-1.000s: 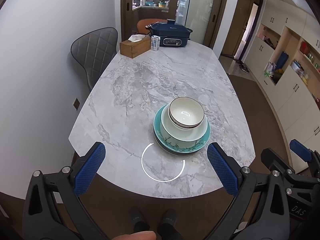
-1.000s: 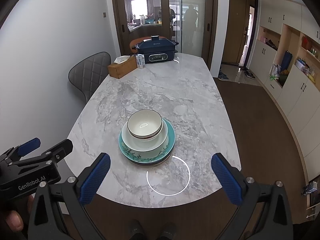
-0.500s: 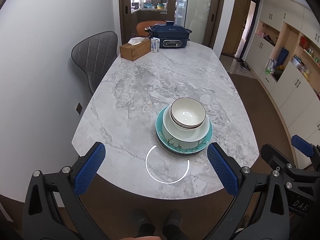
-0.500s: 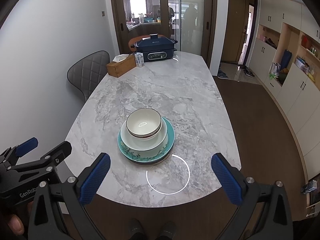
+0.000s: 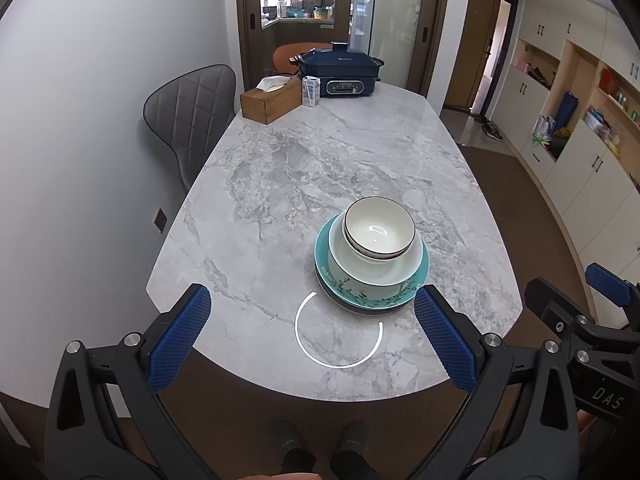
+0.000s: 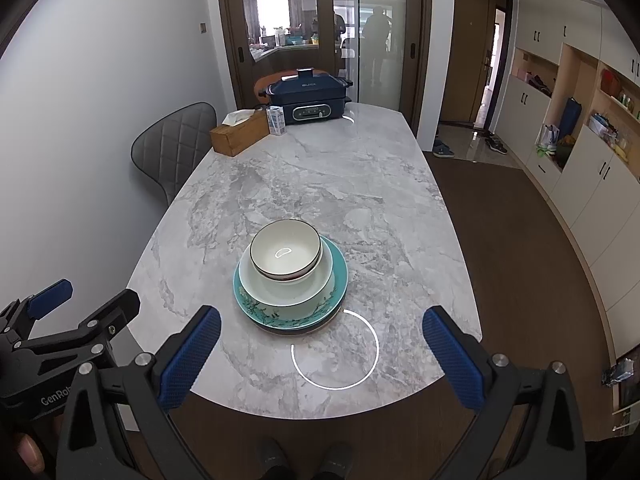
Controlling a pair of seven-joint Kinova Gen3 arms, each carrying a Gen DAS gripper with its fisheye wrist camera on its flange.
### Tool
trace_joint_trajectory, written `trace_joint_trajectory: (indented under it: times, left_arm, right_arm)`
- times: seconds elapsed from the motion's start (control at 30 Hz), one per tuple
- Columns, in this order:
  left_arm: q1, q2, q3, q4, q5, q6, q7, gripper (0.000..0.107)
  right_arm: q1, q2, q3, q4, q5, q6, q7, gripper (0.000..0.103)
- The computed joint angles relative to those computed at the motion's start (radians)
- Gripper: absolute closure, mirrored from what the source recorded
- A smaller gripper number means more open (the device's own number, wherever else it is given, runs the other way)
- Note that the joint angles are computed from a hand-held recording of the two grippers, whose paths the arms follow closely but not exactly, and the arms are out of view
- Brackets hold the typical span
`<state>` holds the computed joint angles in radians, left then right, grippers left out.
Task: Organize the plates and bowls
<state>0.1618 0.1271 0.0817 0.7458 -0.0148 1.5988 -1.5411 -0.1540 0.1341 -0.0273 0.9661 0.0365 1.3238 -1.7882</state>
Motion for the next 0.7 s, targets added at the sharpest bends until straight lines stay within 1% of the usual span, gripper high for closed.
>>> trace_joint_trajectory:
  times: [0.13,0.7]
  left_arm:
    - [-0.002,0.002,0.0,0.003,0.006,-0.006,-0.003,0.005]
    - [0.0,0.007,0.001,0.005,0.011,-0.008,-0.008,0.005]
  right_arm:
    - [-0.003,0.012,0.001,-0.02,0.004,0.012,-0.003,0.0]
    - [0.005,0.018,0.004,-0.024,-0.005,0.013,0.006,0.0]
